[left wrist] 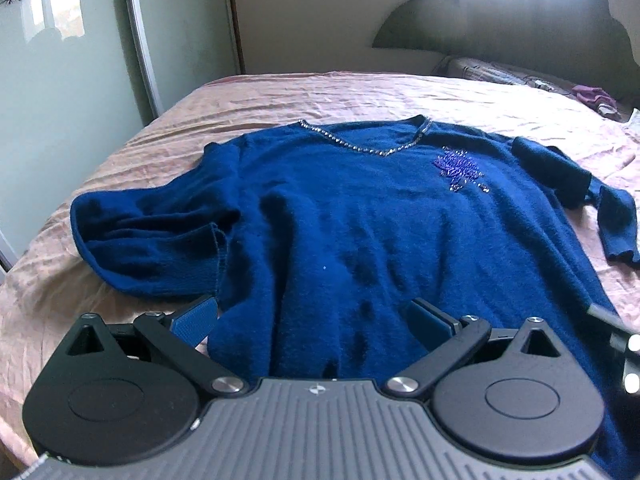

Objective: Fold small clothes

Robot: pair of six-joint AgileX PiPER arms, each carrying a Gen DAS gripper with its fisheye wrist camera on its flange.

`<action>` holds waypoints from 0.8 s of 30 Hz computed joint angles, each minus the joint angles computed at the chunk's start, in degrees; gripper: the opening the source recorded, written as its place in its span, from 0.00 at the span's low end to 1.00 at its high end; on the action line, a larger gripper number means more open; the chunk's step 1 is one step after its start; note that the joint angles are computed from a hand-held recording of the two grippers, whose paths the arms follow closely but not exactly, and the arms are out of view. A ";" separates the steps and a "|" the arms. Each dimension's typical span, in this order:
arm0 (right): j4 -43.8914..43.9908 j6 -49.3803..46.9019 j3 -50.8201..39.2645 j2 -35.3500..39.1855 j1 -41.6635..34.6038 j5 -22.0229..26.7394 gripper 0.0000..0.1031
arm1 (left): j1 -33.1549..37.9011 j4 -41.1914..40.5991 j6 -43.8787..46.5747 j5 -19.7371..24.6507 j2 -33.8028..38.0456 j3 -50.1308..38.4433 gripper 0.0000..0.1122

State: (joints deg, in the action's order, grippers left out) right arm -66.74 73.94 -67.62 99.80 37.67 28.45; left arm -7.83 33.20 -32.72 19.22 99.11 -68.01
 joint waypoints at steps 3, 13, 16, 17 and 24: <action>-11.47 5.20 2.61 -0.65 0.62 3.02 1.00 | -0.92 2.40 -1.45 -0.26 -0.36 0.04 0.91; -30.21 19.06 11.17 -2.28 -9.83 0.40 0.92 | -3.20 7.79 -4.43 0.11 0.12 0.36 0.91; -30.27 16.46 10.49 0.26 -10.73 2.48 0.70 | -3.02 6.83 -3.09 0.12 0.42 0.00 0.91; -29.98 16.37 10.27 0.74 -11.66 0.87 0.66 | -3.07 6.98 -3.14 0.14 0.45 -0.05 0.91; -28.87 15.49 7.98 3.41 -14.33 -4.72 0.60 | -3.69 7.49 -3.11 0.77 1.18 -0.66 0.91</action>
